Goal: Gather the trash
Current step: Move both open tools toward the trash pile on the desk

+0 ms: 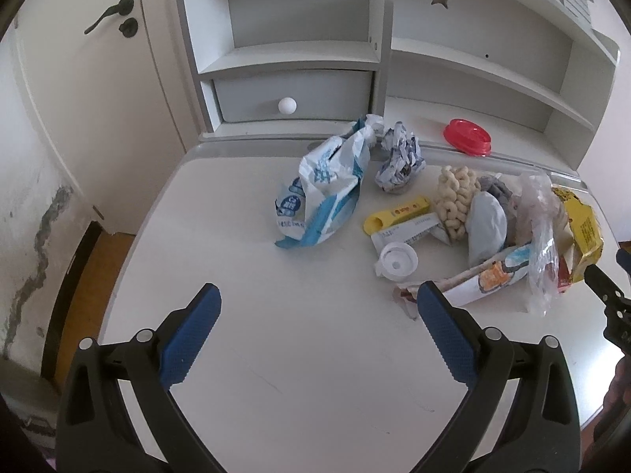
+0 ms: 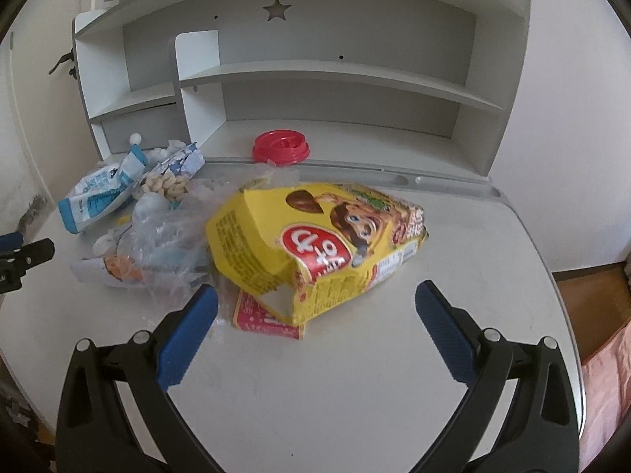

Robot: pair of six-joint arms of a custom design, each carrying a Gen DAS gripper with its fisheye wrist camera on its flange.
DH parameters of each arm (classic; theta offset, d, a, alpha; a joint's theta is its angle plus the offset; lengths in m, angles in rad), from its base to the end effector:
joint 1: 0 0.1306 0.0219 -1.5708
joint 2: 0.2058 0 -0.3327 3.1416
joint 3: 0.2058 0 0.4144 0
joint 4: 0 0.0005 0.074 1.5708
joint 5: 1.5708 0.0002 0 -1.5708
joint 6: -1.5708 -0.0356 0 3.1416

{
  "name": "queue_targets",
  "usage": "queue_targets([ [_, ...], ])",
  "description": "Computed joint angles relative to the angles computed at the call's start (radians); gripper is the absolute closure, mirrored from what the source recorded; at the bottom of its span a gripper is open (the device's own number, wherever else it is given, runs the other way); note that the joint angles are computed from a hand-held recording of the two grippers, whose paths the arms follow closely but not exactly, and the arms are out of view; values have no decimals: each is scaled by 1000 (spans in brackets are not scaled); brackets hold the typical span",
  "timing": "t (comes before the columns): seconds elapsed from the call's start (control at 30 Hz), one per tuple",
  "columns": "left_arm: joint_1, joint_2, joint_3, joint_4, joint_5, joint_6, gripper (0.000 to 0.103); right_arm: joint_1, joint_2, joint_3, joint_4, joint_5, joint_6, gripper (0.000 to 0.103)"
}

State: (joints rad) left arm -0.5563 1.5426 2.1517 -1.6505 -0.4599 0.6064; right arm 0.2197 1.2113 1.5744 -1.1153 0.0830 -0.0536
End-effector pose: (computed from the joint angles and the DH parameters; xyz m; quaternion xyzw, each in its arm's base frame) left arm 0.4105 -0.2372 0.6037 -0.0831 0.9380 0.0440 0.3337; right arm 0.4284 0.0921 0.5316 -0.0596 0.9148 0.0165 0.3991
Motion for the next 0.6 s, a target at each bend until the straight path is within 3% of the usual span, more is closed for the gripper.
queue_targets([
  [0.17, 13, 13, 19, -6, 15, -5, 6, 18, 21, 18, 14, 73, 8, 6],
  [0.6, 44, 5, -7, -2, 54, 21, 6, 4, 43, 36, -4, 64, -4, 6],
])
